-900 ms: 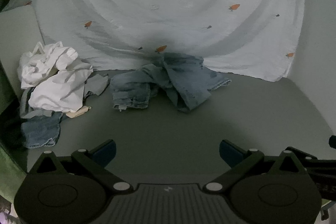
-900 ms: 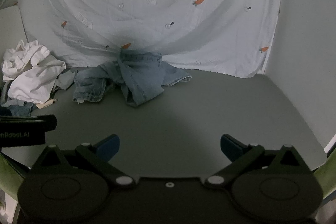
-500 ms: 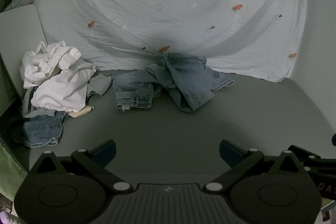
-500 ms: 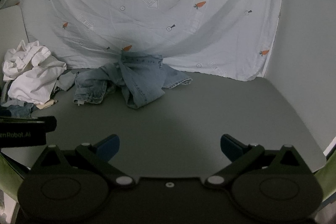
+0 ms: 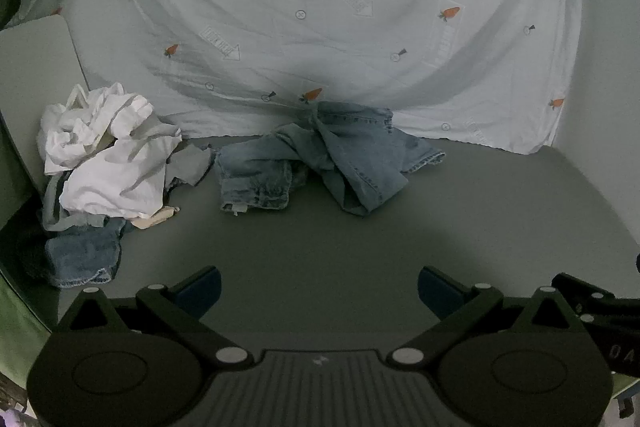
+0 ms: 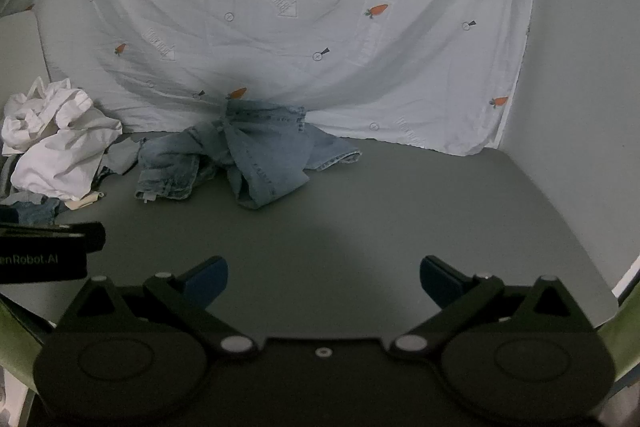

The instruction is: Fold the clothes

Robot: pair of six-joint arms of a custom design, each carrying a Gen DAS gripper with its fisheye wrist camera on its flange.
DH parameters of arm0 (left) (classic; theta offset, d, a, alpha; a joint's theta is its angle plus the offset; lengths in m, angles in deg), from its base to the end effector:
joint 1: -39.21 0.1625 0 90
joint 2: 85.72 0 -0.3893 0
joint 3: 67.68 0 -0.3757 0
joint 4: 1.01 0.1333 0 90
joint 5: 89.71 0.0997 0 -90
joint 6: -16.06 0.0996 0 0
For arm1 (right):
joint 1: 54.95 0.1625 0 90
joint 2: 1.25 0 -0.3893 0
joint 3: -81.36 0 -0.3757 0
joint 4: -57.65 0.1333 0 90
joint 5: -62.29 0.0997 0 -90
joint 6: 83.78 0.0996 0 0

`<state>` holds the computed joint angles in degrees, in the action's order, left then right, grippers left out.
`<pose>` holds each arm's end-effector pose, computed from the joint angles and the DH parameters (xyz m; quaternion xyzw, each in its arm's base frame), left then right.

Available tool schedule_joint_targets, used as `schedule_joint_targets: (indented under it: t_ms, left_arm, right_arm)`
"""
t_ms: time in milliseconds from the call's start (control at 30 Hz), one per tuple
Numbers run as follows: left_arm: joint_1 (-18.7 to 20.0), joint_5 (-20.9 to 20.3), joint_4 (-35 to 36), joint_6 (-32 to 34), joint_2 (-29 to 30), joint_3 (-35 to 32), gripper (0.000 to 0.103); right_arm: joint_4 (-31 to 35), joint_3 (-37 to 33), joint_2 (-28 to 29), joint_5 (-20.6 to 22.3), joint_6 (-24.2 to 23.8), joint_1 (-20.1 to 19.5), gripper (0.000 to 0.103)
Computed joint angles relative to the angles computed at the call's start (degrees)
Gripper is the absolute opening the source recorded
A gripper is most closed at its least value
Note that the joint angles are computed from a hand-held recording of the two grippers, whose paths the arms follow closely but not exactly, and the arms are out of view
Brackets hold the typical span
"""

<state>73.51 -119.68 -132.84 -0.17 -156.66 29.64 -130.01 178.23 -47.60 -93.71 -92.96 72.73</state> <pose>-0.3497 -0.5043 0.3421 0.2264 0.8303 -0.3853 0.3328 0.4034 -0.4530 0.1997 0.1058 -0.7919 0.4479 0.4013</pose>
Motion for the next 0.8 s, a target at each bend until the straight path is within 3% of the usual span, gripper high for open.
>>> schedule_joint_targets:
  t_ms: [800]
  left_arm:
    - [0.16, 1.09, 1.04, -0.61, -0.19, 0.03, 0.103]
  right_arm:
    - [-6.51, -0.30, 2.20, 0.72, -5.03, -1.07, 0.103]
